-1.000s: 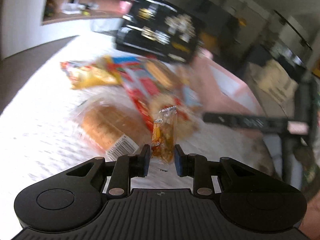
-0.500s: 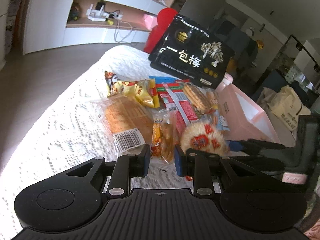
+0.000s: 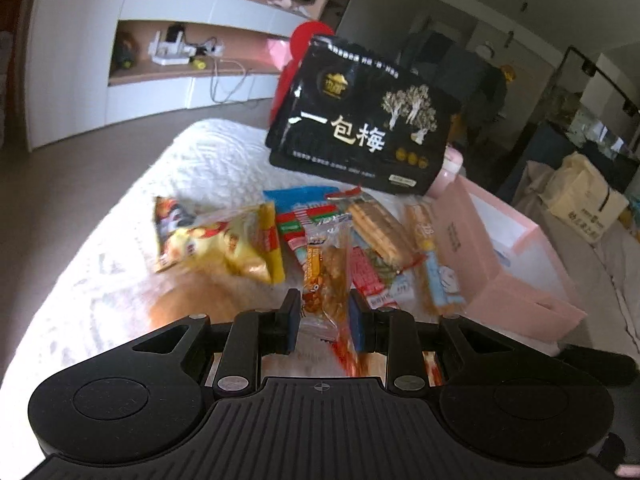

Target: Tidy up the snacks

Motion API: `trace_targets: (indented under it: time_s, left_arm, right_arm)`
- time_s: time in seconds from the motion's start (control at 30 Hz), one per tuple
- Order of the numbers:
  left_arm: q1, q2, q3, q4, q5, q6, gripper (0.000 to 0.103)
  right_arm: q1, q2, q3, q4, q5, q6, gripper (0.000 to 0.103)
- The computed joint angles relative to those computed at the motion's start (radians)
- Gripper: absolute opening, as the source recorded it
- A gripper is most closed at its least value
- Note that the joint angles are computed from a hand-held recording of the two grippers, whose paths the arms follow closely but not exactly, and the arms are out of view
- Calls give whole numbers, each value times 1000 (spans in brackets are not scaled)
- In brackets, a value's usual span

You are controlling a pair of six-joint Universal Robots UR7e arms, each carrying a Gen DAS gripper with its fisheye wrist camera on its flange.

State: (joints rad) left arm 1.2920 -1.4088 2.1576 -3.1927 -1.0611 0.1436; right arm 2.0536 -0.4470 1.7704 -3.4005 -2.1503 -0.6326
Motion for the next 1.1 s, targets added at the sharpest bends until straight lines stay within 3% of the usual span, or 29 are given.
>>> trace_targets:
  time_s: [0.1,0.23,0.37,0.53,0.6,0.73,0.83,0.9,1.0,1.1]
  left_arm:
    - [16,35,-37,54,-16,3,30]
    - [7,10,1,103,-37,-9,29]
    - [-15,-69,82,150,-65,-69,30]
    - [-60,-127,156,70,37,-79,30]
    - [-62,-142,159,67,45,-91,30]
    - [-67,-170,171,64,44,-89,30]
    - [-73,-172,184,37,54,-85,30]
    - [-76,-161,189,13,67,-72,30]
    - [-85,-143,200,-15,106,-52,30]
    - [-83,-140,204,-2,104,-52,30]
  right_arm:
    - [-15,-21,18,-14,-10,56,69]
    - [-42,-103,73,66,99,182,69]
    - [-43,-150,120,114,181,242,70]
    - [-9,-131,128,132,226,234,73]
    - [8,-112,127,126,216,198,73]
    - [29,-63,112,40,67,103,73]
    - [17,-39,101,-52,-64,83,73]
    - [1,-53,104,-61,-98,111,73]
    - [-14,-97,126,-27,-67,180,73]
    - [-20,-128,133,20,35,223,74]
